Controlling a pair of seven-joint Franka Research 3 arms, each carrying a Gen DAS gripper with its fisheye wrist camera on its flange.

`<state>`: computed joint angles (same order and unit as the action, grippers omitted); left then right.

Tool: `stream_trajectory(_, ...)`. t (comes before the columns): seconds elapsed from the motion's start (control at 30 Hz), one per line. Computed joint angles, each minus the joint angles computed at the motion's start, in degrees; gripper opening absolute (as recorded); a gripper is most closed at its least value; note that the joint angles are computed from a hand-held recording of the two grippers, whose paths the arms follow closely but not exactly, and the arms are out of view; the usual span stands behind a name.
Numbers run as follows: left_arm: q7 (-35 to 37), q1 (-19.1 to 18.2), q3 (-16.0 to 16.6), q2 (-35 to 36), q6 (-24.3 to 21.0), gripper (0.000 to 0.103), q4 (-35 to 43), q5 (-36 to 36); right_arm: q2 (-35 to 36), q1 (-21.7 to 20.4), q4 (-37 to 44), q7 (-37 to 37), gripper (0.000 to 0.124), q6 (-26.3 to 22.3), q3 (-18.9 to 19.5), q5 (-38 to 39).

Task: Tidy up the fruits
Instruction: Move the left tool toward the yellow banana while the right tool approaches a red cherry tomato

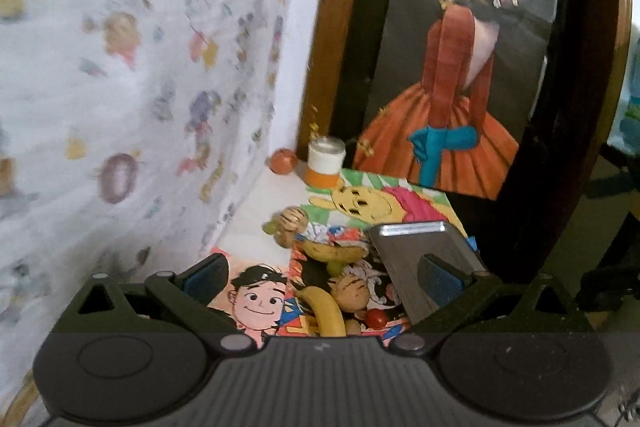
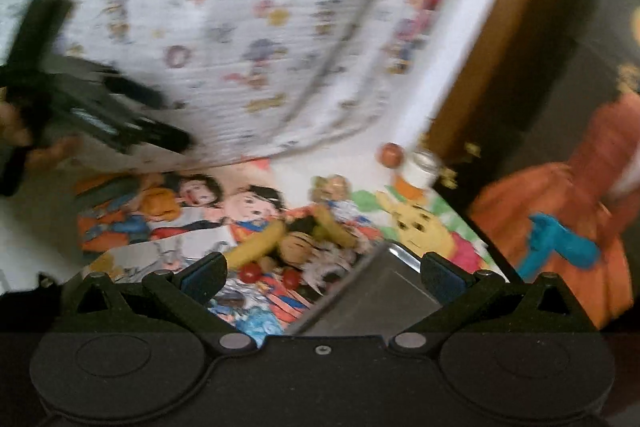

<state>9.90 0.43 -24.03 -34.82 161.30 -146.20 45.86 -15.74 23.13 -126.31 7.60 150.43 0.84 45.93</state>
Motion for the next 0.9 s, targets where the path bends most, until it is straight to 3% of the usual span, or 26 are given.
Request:
stream_trajectory(0.13,4.16,0.1,2.72,6.11,2.93,0.103,2.51,0.0,7.14,0.02,6.97,-2.87,0.103,-3.67,0.71,-2.16)
stream_trajectory(0.2,4.09,1.78,2.34,9.03,4.92,0.103,3.79,1.6,10.25,-0.43,9.0,-5.78,0.103,-3.89,1.35,-1.24)
stream_trajectory(0.37,-3.47,7.29,-0.17,16.54,10.04,0.103,6.09,9.0,18.69,-1.87,11.72,-18.5,0.103,-0.34,4.01,8.29)
stream_trajectory(0.53,-9.27,7.24,1.28,23.9,11.89,0.103,8.51,15.68,25.66,-3.95,13.61,-27.84,0.102,2.27,7.16,11.07)
stream_trajectory(0.8,-4.07,1.18,8.24,32.67,14.28,0.103,10.96,10.83,33.74,-6.23,19.25,-17.51,0.102,-3.34,8.39,-0.08)
stream_trajectory(0.9,2.96,-1.22,10.52,35.13,15.74,0.103,11.05,2.03,35.56,-7.25,20.84,-15.57,0.101,-4.55,8.98,-1.96)
